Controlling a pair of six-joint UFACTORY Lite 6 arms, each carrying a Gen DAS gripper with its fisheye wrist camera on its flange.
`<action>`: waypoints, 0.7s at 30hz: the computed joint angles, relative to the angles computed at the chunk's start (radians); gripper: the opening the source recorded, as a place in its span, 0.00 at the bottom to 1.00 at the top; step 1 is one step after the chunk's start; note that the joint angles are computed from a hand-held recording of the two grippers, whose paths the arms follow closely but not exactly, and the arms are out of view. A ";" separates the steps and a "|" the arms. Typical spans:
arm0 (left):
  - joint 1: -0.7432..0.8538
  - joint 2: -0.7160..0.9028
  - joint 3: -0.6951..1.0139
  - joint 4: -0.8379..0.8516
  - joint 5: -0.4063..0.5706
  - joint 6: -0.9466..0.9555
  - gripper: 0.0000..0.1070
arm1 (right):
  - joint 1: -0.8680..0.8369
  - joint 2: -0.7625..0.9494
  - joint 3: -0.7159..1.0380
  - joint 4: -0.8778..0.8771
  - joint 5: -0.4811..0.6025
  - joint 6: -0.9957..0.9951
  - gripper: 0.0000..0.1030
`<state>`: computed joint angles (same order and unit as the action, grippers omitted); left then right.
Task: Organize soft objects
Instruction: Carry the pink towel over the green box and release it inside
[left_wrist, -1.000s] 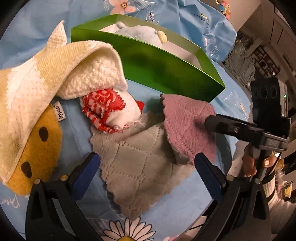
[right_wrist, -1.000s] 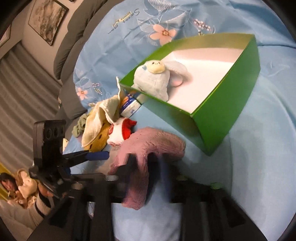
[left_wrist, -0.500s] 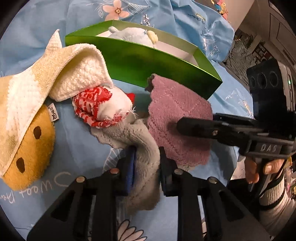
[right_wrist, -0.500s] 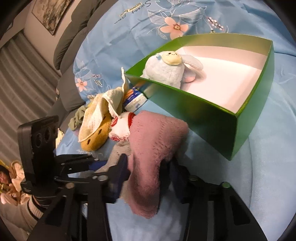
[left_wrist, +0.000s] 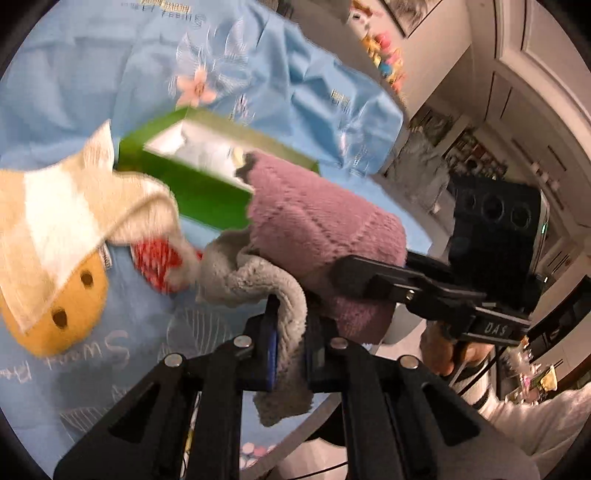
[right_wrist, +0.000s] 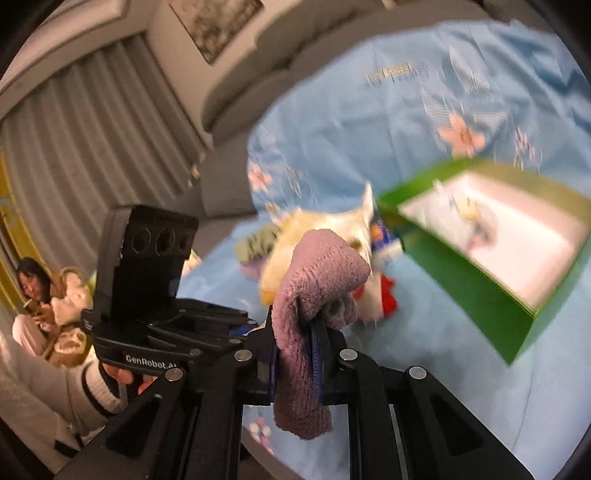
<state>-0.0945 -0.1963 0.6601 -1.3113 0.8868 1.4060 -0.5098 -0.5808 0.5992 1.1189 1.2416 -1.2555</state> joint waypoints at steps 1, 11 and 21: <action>-0.005 0.012 0.031 0.005 -0.009 -0.014 0.06 | -0.035 -0.007 0.013 0.016 0.034 -0.014 0.15; -0.221 0.354 0.558 0.160 -0.210 -0.311 0.07 | -0.057 0.084 0.109 0.250 -0.251 -0.031 0.15; -0.417 0.835 1.141 0.668 -0.345 -0.876 0.17 | -0.027 0.408 0.238 0.406 -0.559 -0.070 0.16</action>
<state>-0.5118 0.6389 1.8009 -0.6429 0.5422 0.5300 -0.5371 -0.1724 0.8376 1.5251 0.6826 -1.3256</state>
